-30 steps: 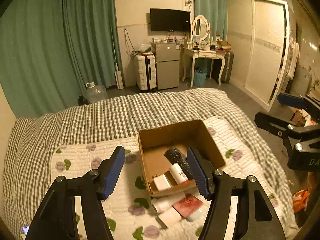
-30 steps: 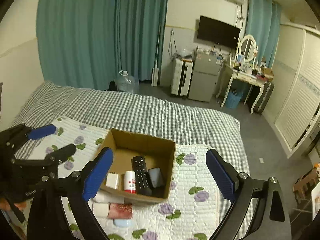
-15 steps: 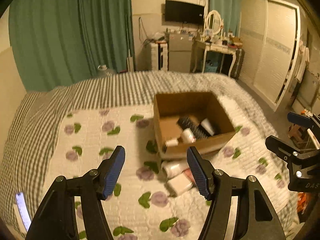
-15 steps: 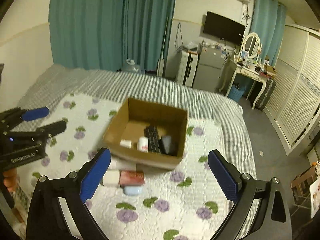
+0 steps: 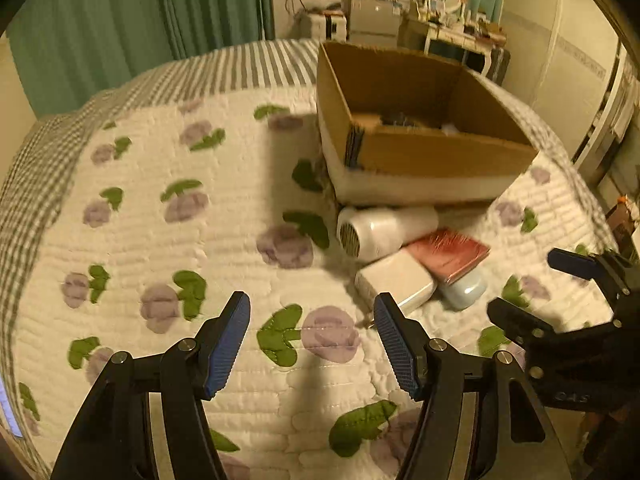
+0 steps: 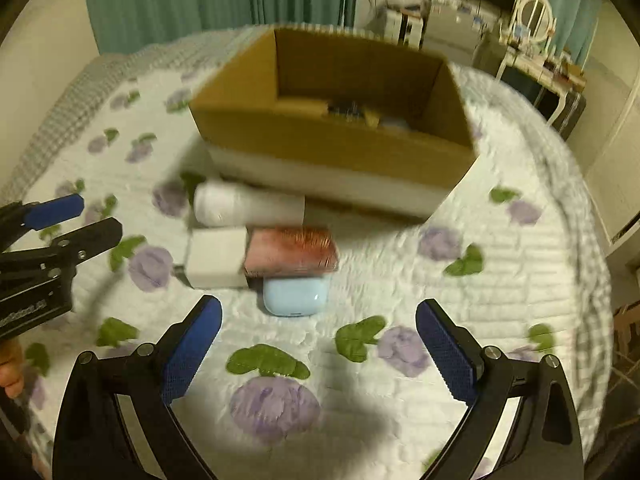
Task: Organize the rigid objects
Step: 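Grasp the second white charger with the left tool while the right tool grasps the blue earbud case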
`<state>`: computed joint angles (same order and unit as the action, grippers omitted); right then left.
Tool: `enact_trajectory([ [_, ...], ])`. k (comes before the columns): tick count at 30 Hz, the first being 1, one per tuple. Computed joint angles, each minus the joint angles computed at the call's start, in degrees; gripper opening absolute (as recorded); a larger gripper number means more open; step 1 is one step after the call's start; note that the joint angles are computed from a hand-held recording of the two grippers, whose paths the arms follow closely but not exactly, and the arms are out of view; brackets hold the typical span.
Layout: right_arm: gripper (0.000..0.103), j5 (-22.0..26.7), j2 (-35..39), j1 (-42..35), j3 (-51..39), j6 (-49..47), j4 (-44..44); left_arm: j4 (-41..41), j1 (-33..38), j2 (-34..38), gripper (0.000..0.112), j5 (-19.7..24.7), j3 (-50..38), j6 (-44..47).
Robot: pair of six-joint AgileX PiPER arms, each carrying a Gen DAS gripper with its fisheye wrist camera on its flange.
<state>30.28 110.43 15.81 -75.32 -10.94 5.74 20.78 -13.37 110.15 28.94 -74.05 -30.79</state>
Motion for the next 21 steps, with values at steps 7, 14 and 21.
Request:
enact_trajectory([
  [7, 0.072, 4.3, 10.3, -0.8, -8.5, -12.1, 11.5, -5.9, 0.6, 5.2, 0.067, 1.6, -3.7, 7.2],
  [14, 0.051, 2.9, 12.2, -2.0, -9.2, -14.9, 14.8, -7.4, -1.3, 8.7, 0.067, 5.3, -8.0, 12.2],
  [21, 0.051, -1.7, 6.1, -6.9, -1.3, -17.8, 18.5, -11.8, -2.2, 8.9, 0.067, 6.0, -9.7, 17.2],
])
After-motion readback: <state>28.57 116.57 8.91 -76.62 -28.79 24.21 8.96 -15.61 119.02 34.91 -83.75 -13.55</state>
